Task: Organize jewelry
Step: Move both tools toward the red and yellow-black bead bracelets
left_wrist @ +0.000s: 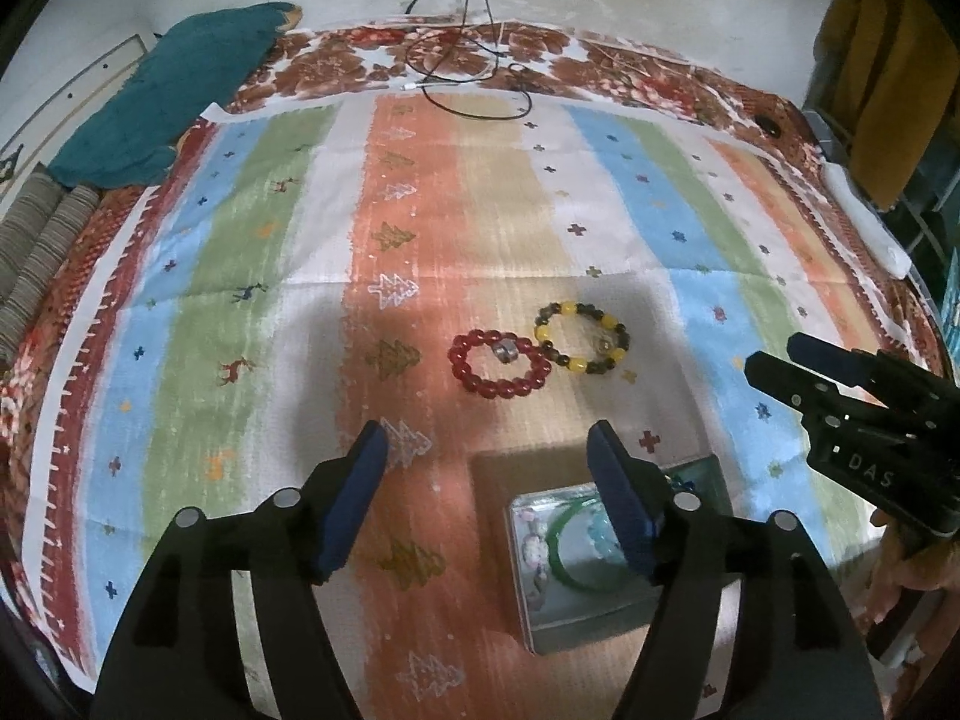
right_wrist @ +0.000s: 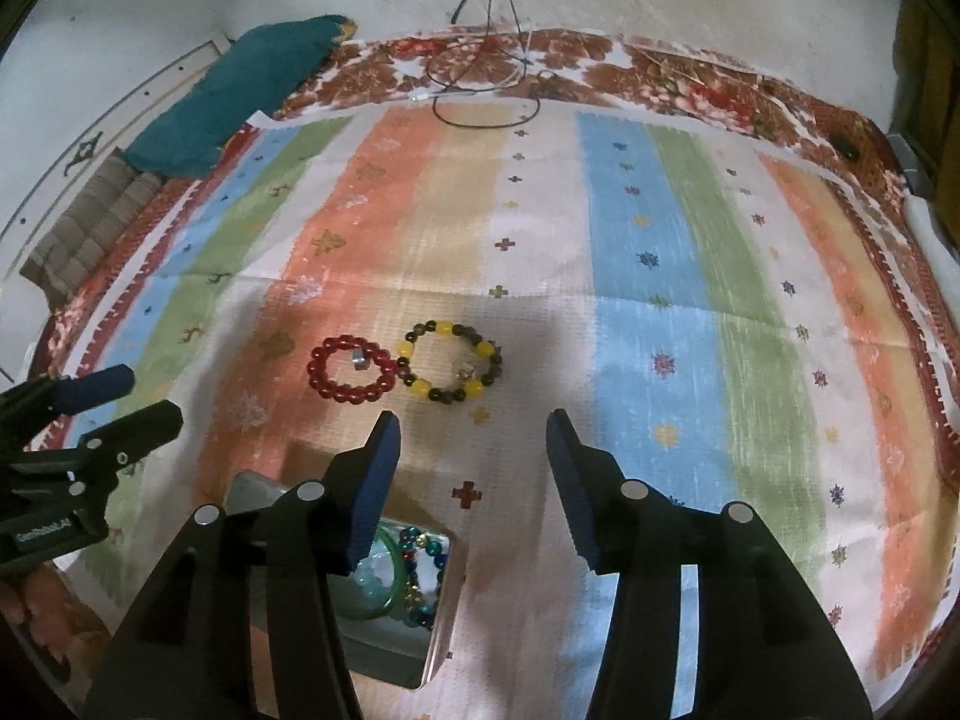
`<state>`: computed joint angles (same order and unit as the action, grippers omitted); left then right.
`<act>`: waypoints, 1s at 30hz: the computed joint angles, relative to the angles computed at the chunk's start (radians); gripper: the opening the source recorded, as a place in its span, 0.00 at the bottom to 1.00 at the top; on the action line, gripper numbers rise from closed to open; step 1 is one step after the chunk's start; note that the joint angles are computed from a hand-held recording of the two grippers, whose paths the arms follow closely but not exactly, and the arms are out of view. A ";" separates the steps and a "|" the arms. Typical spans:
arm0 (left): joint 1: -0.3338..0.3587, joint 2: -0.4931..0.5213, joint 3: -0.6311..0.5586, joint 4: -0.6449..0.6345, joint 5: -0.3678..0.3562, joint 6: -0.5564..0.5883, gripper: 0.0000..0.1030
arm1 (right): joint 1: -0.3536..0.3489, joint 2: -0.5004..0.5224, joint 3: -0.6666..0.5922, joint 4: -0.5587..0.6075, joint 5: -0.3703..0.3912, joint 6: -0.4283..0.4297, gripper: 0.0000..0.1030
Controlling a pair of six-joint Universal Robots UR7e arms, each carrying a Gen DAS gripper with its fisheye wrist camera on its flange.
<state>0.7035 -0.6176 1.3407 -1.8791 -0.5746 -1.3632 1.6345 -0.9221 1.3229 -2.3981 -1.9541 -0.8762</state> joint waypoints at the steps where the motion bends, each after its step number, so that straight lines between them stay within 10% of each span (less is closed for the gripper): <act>1: 0.004 0.001 -0.006 0.010 0.001 -0.002 0.70 | 0.000 0.004 -0.003 -0.001 -0.001 0.001 0.53; 30: 0.100 0.036 -0.116 0.116 -0.017 0.044 0.83 | 0.016 0.166 -0.168 0.054 -0.069 0.020 0.67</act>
<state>0.8035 -0.5818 1.2245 -1.7629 -0.5915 -1.3190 1.6502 -0.7562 1.1547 -2.3437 -2.0232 -0.8562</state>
